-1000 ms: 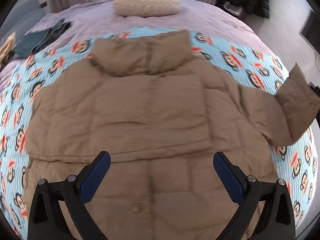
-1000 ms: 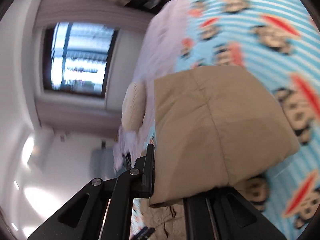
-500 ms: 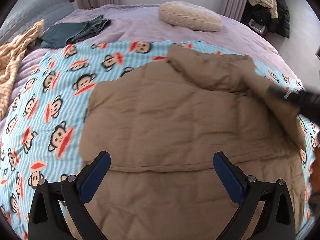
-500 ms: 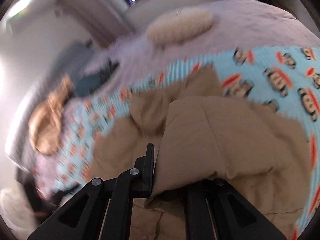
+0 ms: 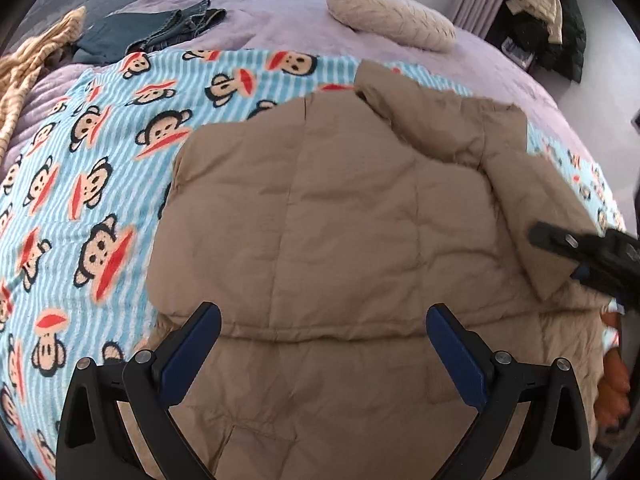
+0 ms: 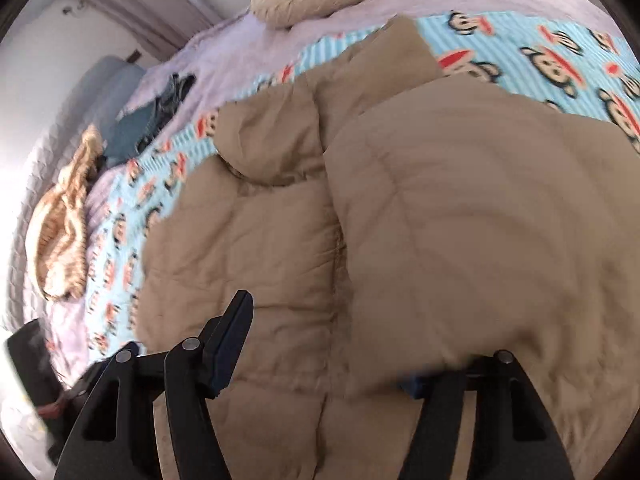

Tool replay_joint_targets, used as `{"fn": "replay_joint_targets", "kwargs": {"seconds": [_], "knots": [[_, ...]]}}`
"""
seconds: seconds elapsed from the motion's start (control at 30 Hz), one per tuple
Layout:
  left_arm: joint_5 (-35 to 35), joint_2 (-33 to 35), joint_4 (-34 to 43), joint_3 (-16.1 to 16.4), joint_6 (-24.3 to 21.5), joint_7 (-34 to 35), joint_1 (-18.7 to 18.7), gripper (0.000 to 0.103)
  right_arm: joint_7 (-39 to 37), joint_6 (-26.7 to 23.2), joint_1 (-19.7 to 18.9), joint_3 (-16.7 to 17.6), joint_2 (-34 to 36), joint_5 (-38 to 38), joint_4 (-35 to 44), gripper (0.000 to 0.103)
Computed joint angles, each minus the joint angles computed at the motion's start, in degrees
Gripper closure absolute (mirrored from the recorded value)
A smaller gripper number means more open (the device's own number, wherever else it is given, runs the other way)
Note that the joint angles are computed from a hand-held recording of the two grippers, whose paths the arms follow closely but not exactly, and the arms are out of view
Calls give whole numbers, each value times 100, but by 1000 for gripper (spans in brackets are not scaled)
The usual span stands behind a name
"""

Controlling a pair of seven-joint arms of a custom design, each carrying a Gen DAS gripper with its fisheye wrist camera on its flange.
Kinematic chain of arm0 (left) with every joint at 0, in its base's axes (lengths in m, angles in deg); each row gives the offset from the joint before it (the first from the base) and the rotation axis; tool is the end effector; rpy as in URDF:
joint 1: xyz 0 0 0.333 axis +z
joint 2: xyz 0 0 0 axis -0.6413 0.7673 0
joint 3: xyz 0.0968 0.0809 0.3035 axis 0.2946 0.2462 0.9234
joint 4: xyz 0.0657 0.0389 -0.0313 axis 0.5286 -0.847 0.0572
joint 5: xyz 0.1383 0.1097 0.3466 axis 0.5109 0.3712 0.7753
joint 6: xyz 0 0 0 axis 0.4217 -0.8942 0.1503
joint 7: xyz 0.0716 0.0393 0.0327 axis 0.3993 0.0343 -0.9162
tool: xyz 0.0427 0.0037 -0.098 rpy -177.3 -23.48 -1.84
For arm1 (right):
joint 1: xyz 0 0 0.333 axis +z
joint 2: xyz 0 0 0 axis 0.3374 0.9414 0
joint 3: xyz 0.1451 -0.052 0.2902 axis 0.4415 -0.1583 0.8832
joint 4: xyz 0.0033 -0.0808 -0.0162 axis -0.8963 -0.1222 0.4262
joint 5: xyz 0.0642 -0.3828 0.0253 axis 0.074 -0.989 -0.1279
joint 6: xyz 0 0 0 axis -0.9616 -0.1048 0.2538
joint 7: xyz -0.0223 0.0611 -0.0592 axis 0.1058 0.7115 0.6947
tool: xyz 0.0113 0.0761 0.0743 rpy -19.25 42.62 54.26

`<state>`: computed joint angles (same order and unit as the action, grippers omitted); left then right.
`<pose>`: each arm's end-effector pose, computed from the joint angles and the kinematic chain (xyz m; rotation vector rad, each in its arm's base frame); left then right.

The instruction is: Fold large clothes

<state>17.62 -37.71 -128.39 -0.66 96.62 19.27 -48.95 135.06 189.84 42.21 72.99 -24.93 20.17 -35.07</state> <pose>0.4393 -0.1534 0.4336 -2.2677 1.6944 -0.6001 0.5151 0.2825 0.4577 -1.8296 1.7770 0.1456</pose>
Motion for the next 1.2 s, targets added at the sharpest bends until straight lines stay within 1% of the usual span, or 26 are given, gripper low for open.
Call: {"fn": "replay_joint_targets", "kwargs": {"seconds": [0.1, 0.13, 0.17, 0.2, 0.23, 0.3, 0.33, 0.43, 0.47, 0.53, 0.6, 0.67, 0.7, 0.73, 0.8, 0.83, 0.87, 0.9, 1.03, 1.1, 1.13, 1.2], "knots": [[-128, 13, 13, 73, 134, 30, -8, 0, 256, 319, -103, -88, -312, 712, -429, 35], [-116, 9, 16, 79, 174, 18, 21, 0, 360, 406, -140, -126, -363, 836, -511, 40], [-105, 6, 17, 80, 190, 12, 41, 0, 476, 545, -179, -162, -365, 932, -562, 49], [-126, -11, 4, 106, 213, 42, 44, 0, 622, 609, -191, -164, -306, 865, -518, 80], [-133, -31, -10, 116, 216, 57, 52, 0, 670, 632, -211, -175, -261, 828, -470, 91], [-99, -99, -68, 120, 216, 18, 110, 0, 703, 745, -191, -139, -187, 536, -360, 92], [-206, -156, -133, 199, 258, 96, 75, 0, 577, 742, -159, -101, -146, 387, -260, 93], [-541, -317, -333, 398, 455, 268, -8, 0, 107, 603, 1, 53, 46, 93, 89, 93], [-637, -357, -382, 443, 521, 309, -26, 0, 16, 520, 69, 90, 87, -134, 165, 93], [-904, -425, -461, 597, 678, 457, -113, 0, 107, 342, 229, 130, 229, -703, 367, 92], [-1163, -448, -489, 736, 826, 624, -223, 0, 166, 53, 375, 168, 367, -1112, 535, 88], [-1418, -436, -487, 851, 942, 806, -355, 0, 355, -378, 506, 154, 461, -1556, 670, 80], [-1604, -409, -475, 944, 1021, 933, -478, 0, 290, -463, 512, 175, 455, -1512, 644, 67], [-1771, -379, -458, 1016, 1068, 1051, -584, 0, 96, -543, 476, 219, 406, -1266, 576, 52], [-2107, -309, -409, 1146, 1110, 1314, -794, 0, -282, -645, 395, 252, 238, -740, 391, 43], [-2375, -226, -349, 1269, 1130, 1536, -989, 0, -419, -703, 355, 230, 114, -559, 247, 43], [-2592, -157, -295, 1324, 1127, 1712, -1100, 0, -470, -800, 309, 179, -44, -473, 88, 43], [-2967, -43, -199, 1469, 1112, 2023, -1329, 0, -443, -857, 274, 129, -171, -463, -36, 43], [-4120, 352, 150, 1671, 1062, 2939, -1775, 0, -149, -1034, -55, -169, -795, -387, -694, 43], [-4710, 605, 410, 1711, 990, 3429, -1922, 0, 89, -1001, -304, -355, -1093, -252, -1055, 43], [-4873, 674, 493, 1663, 966, 3553, -1923, 0, 154, -970, -409, -433, -1199, -149, -1191, 43], [-5060, 822, 642, 1552, 898, 3726, -1857, 0, 210, -804, -593, -614, -1434, 299, -1508, 43]]}}
